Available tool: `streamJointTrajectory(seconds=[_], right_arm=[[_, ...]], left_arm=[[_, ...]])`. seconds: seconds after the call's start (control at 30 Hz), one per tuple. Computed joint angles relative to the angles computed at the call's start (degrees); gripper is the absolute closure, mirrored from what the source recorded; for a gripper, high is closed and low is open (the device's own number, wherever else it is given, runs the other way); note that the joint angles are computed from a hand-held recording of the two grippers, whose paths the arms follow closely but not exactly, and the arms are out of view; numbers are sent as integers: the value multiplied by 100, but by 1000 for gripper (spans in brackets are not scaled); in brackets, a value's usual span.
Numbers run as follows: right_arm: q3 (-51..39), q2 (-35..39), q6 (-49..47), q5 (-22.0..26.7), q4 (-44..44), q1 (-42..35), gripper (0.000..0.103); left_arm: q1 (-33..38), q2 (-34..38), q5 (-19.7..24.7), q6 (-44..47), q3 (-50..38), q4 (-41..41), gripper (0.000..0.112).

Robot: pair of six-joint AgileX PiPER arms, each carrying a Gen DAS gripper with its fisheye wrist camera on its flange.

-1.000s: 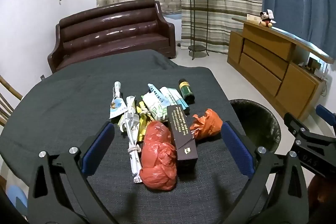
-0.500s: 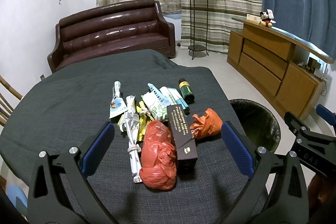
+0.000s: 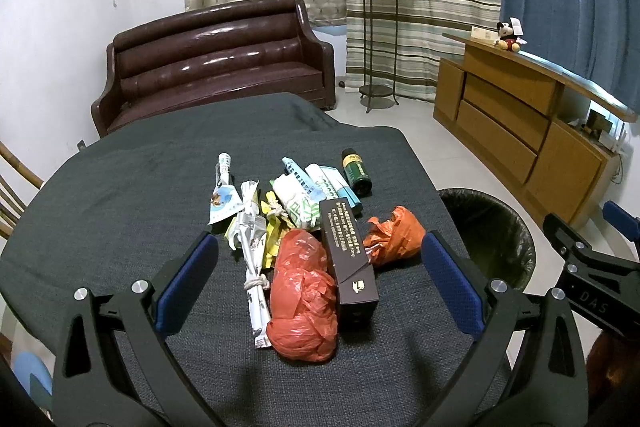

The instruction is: Collect trash

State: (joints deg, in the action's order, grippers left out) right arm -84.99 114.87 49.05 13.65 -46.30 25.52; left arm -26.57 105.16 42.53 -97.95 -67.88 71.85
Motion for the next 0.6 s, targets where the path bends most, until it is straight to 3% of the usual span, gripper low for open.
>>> streamJointTrajectory(seconds=[0.6], right_arm=[[12, -10, -69, -6, 84, -8, 6]], left_arm=[[26, 9, -50, -64, 47, 50, 13]])
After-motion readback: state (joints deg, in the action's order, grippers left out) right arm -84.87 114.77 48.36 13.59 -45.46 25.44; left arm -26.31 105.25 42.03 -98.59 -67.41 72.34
